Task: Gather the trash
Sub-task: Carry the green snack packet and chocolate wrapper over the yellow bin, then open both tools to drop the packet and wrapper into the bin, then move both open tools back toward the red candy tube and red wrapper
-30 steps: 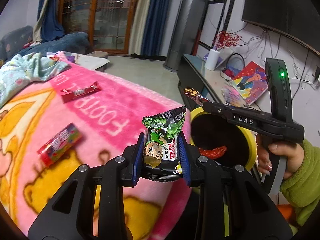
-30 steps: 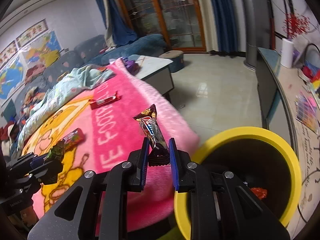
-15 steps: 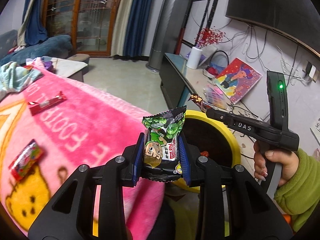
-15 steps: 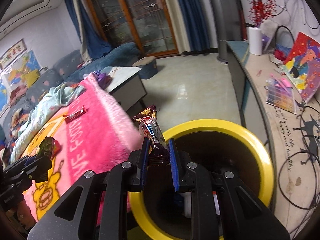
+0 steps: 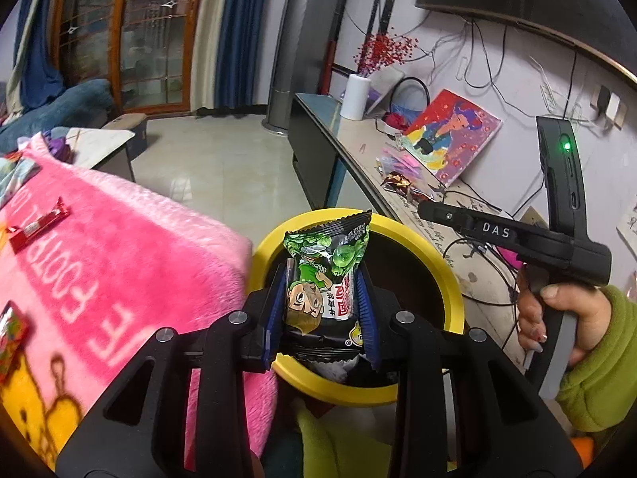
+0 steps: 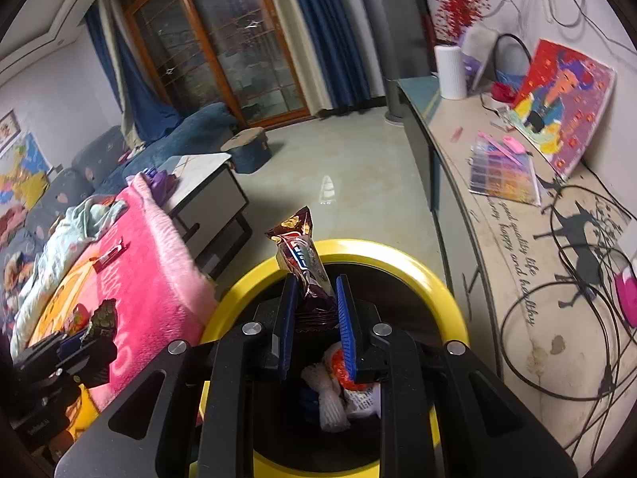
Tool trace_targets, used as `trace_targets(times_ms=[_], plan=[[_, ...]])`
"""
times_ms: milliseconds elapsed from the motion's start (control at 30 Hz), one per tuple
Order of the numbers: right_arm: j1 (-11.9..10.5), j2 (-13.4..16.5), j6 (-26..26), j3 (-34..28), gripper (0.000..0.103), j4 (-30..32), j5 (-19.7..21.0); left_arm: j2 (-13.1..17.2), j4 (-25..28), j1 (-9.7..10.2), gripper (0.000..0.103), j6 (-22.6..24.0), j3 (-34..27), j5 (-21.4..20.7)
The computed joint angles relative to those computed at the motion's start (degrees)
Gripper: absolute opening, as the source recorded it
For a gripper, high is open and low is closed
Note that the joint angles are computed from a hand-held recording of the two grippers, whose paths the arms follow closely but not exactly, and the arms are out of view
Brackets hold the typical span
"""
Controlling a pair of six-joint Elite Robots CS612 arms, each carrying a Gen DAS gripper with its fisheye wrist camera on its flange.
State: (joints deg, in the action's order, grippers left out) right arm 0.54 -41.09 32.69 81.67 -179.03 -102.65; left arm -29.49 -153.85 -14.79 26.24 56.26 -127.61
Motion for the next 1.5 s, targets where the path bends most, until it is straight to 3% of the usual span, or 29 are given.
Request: trace_targets(times_ms=[333,433,500,567,667,800,1133,1500], plan=[[-1.12,-0.58,3.11,2.2,0.019,0.84,2.32,0.97,1.44,-1.17,0.028,2.16,-0.92,1.1],[-1.29,-0.51,3.29,2.08,0.02,1.54,3.32,1.35,2.38,-1.44,0.034,2.85,-1.58,1.21],[-1.53,-0.53,4.29,2.23,0.027,1.79,4.13,1.72,1.96,-1.62,0.05,2.37,-2.08,1.83],[-1.69,-0.58,5.35,2.49,0.044,1.54,4.16,2.07,2.46,-1.57,0.059,1.55,-2.69,1.68],[-1.86,-0.6,6.21,2.73,0.044,1.44,4.02,2.38,2.59,-1.33,0.08,0.61,-3.18,1.26],[-1.7,-0.62,6.89,2.76,0.045,1.15,3.56,2.52,1.45,-0.93,0.092,-1.24,-3.34,0.38],[0.25,-0.42,3.67,0.95,0.066,-1.5,0.4,2.61,-7.01,0.65,0.092,-8.47,-3.04,0.24],[2.12,0.47,-1.97,-2.23,0.068,-2.4,0.34,2.45,-13.54,2.28,0.092,-12.25,-2.69,2.21]])
